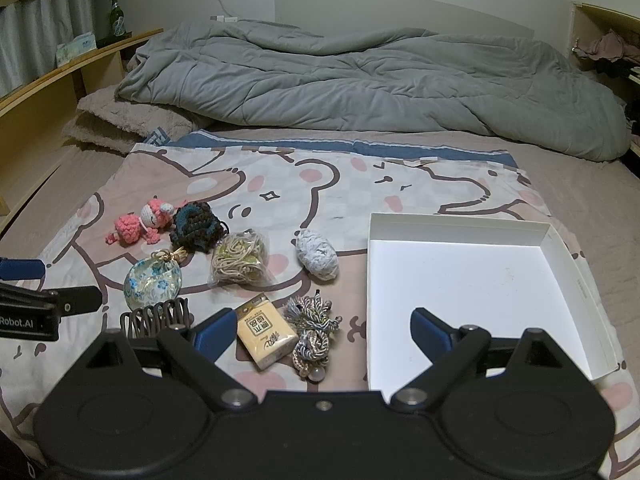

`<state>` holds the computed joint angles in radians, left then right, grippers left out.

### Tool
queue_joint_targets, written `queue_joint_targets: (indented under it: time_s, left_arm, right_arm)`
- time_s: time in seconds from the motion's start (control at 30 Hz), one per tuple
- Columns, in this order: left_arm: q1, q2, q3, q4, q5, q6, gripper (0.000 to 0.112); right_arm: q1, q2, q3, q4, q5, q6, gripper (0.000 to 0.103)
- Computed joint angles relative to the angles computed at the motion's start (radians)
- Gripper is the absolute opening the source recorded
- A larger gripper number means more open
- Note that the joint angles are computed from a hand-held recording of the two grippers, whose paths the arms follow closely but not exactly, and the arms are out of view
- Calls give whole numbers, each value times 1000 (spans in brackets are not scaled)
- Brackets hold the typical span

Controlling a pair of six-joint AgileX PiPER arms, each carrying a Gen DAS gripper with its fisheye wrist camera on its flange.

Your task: Organize objects

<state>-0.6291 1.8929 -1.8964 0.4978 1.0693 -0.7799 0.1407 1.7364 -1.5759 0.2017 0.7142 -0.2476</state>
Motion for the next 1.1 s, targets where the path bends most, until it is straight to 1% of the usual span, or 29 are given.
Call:
queue_joint_targets:
  time_s: [1.1]
  left_arm:
    - [3,3,-8,-5,5,14,103]
  right_arm:
    - [1,5,-8,-4,7,2,94]
